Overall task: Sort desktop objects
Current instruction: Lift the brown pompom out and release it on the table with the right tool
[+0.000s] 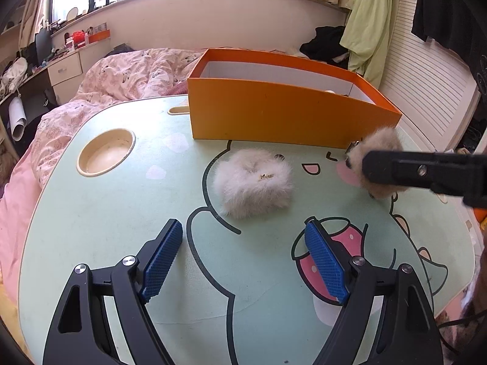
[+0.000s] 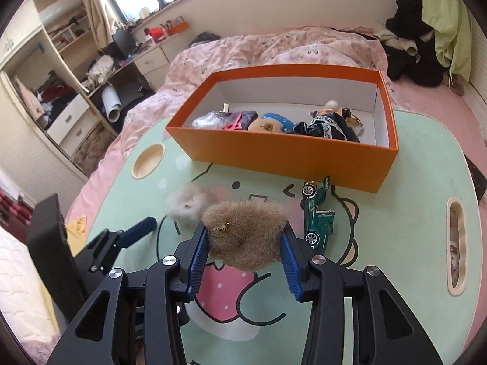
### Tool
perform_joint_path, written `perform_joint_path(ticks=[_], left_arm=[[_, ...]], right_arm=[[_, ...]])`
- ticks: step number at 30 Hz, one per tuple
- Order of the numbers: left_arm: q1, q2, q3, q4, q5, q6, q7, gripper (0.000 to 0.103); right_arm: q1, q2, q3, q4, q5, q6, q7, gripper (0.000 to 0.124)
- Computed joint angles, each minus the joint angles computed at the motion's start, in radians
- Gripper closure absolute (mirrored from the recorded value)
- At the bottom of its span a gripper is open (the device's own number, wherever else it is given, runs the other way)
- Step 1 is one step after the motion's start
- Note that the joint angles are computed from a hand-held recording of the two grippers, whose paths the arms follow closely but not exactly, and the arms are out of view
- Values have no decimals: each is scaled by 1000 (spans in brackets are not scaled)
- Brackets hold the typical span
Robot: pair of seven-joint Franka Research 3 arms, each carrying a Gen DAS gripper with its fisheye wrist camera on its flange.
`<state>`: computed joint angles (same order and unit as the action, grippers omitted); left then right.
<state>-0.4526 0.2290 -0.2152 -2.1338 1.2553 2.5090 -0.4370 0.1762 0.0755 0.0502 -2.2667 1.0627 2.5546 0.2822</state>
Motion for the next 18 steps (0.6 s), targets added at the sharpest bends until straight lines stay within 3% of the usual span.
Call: perform_joint_path(ticks=[2, 4, 6, 9, 12, 14, 18], left_arm=[[-1, 0, 0, 0, 3, 1, -5, 21], [-2, -1, 0, -1, 4, 1, -8, 21], [-3, -2, -1, -1, 3, 0, -9, 21], [1, -13, 1, -12, 8, 10, -30, 21], [12, -41, 3, -30, 38, 41, -70, 21], [25, -59, 3, -26, 69, 78, -81, 21], [50, -53, 0, 54, 70, 122, 26, 21]], right_arm=[[-4, 10, 2, 3, 55, 20, -36, 70], [-21, 2, -3, 2, 145, -8, -90, 51], [-34, -21, -13, -14, 231, -26, -150, 42], [-43, -55, -31, -49, 319, -3, -240, 42], [-34, -66, -35, -91, 380, 112, -331, 42], [-34, -53, -39, -106, 393, 145, -370, 42], [-24, -19, -27, -115, 443, 201, -441, 42]])
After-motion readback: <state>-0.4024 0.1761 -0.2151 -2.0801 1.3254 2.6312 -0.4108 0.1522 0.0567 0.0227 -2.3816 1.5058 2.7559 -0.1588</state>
